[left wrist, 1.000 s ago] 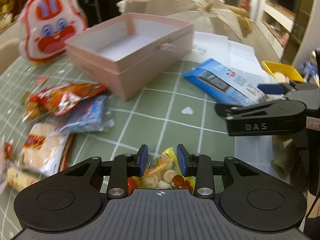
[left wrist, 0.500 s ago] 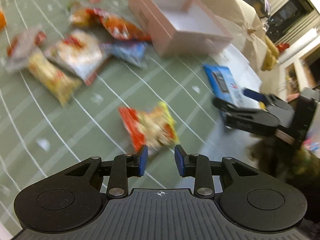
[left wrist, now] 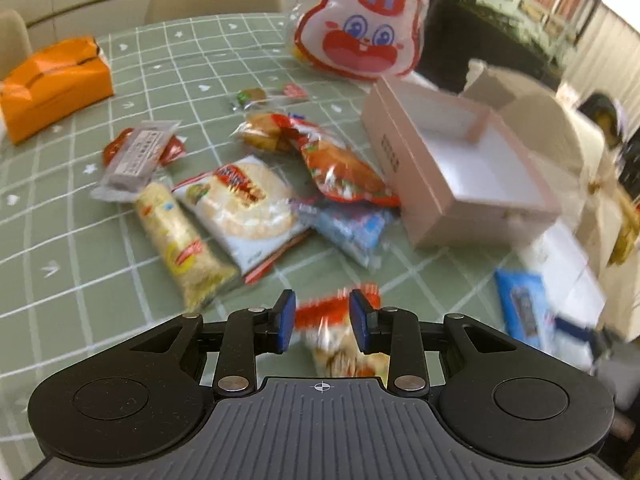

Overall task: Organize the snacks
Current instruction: 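Grasp the yellow-red candy bag with the left tool and lift it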

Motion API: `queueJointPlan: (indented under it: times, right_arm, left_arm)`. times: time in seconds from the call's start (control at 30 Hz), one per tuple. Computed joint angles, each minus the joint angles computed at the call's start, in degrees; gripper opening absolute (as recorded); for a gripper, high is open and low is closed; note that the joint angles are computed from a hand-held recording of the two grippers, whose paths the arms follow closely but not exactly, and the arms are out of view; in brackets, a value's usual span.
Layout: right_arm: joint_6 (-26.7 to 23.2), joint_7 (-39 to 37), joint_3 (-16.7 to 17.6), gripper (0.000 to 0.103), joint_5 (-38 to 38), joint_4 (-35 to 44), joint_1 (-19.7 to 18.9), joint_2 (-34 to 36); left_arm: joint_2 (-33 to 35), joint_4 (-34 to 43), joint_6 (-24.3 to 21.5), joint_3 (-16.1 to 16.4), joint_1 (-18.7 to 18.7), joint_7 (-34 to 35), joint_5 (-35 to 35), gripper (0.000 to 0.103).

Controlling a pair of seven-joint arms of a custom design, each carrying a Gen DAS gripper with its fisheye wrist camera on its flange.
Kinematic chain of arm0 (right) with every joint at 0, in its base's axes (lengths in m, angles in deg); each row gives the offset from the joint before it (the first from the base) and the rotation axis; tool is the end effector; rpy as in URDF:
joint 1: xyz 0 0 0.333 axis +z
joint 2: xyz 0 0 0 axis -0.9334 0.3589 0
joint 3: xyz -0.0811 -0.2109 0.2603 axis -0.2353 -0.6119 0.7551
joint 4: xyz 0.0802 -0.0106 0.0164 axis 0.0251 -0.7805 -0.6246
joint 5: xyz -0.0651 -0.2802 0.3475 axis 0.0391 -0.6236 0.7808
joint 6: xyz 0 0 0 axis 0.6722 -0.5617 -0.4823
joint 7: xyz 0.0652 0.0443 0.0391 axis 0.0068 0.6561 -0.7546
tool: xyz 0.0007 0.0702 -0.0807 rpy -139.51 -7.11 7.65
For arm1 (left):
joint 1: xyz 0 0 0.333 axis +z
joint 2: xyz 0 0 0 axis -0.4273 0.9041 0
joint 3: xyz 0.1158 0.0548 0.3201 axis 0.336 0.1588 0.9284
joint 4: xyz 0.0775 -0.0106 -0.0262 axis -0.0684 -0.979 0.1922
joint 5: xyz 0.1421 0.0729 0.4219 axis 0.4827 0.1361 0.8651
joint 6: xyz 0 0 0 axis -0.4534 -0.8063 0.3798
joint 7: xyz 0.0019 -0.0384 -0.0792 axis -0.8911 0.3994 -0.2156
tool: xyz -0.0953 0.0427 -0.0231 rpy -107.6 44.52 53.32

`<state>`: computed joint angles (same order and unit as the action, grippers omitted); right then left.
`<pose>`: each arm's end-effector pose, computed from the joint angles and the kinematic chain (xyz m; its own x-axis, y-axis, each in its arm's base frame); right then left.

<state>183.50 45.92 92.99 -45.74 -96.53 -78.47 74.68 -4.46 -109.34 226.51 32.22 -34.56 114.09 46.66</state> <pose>0.7048 0.1227 0.2534 0.3554 -0.9347 0.0014 -0.6718 -0.2565 -0.6949 0.6691 -0.1209 0.3353 0.2152 -0.9596 0.1813 -0.7858 -0.2804 -0.5513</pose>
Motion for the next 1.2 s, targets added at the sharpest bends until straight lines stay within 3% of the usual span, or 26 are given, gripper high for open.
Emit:
queueJointPlan:
  times: [0.07,0.1,0.23,0.3,0.4,0.53,0.7,0.8,0.83,0.87,0.93,0.97,1.0,1.13,1.2]
  right_arm:
    - [0.81,-0.62,3.09,0.103,-0.93,-0.15,-3.25,0.98]
    - [0.93,-0.89,4.22,0.103,-1.59,-0.19,-4.52,1.32]
    - [-0.09,-2.45,9.09,0.103,-3.90,0.24,-9.74,2.92]
    - [-1.17,-3.81,10.87,0.103,-4.51,0.79,-11.45,3.62]
    - [-2.51,-6.82,13.66,0.103,-4.28,1.45,-14.00,4.77]
    - [-1.26,-9.83,15.83,0.103,-3.49,1.09,-15.97,5.93]
    - [-0.19,-10.18,17.25,0.103,-4.42,0.70,-17.53,6.77]
    - [-0.09,-10.41,18.22,0.103,-5.30,0.57,-18.66,7.28]
    - [-0.07,-10.39,18.40,0.103,-5.47,0.58,-18.85,7.39]
    - [0.00,-10.34,18.47,0.103,-5.60,0.55,-18.94,7.44]
    - [0.15,-10.16,18.57,0.103,-5.86,0.52,-19.10,7.53]
    - [0.16,-10.09,18.64,0.103,-6.03,0.57,-19.17,7.63]
    - [0.12,-10.07,18.74,0.103,-6.22,0.64,-19.28,7.75]
    - [-0.45,-10.57,19.47,0.103,-6.88,1.03,-19.97,8.31]
    - [-0.72,-10.94,19.88,0.103,-6.83,1.09,-20.35,8.48]
  left_arm:
    - [-1.04,-0.24,-3.41,1.84,-2.92,-2.55,3.45,0.034]
    - [-1.97,-1.16,-4.49,1.00,-2.45,-2.22,3.66,0.034]
    - [-2.89,-1.76,-10.94,-7.21,2.69,9.12,-5.68,0.034]
    - [-1.66,-0.63,-12.15,-8.79,3.62,12.52,-9.82,0.036]
    - [-0.40,1.12,-13.59,-6.52,1.01,8.78,-7.13,0.036]
    - [1.02,3.36,-14.88,-6.29,0.40,7.53,-6.63,0.041]
    - [2.00,4.04,-13.12,-6.41,-0.08,6.45,-7.02,0.067]
    - [1.43,2.43,-9.38,-5.74,-0.53,2.82,-7.77,0.061]
    - [0.68,1.27,-7.12,-3.51,-2.41,-1.29,-5.80,0.061]
    - [-0.21,0.46,-5.72,0.72,-6.03,-8.55,0.18,0.061]
    - [-1.09,0.74,-6.19,8.28,-12.40,-23.05,13.40,0.061]
    - [-1.00,1.41,-6.70,10.12,-13.71,-27.88,17.55,0.061]
    - [-0.47,2.41,-7.34,10.28,-13.54,-29.75,18.92,0.060]
    - [4.64,9.40,-12.07,2.93,-6.49,-20.83,12.37,0.060]
    - [6.93,12.37,-14.45,1.57,-5.47,-19.26,12.40,0.060]
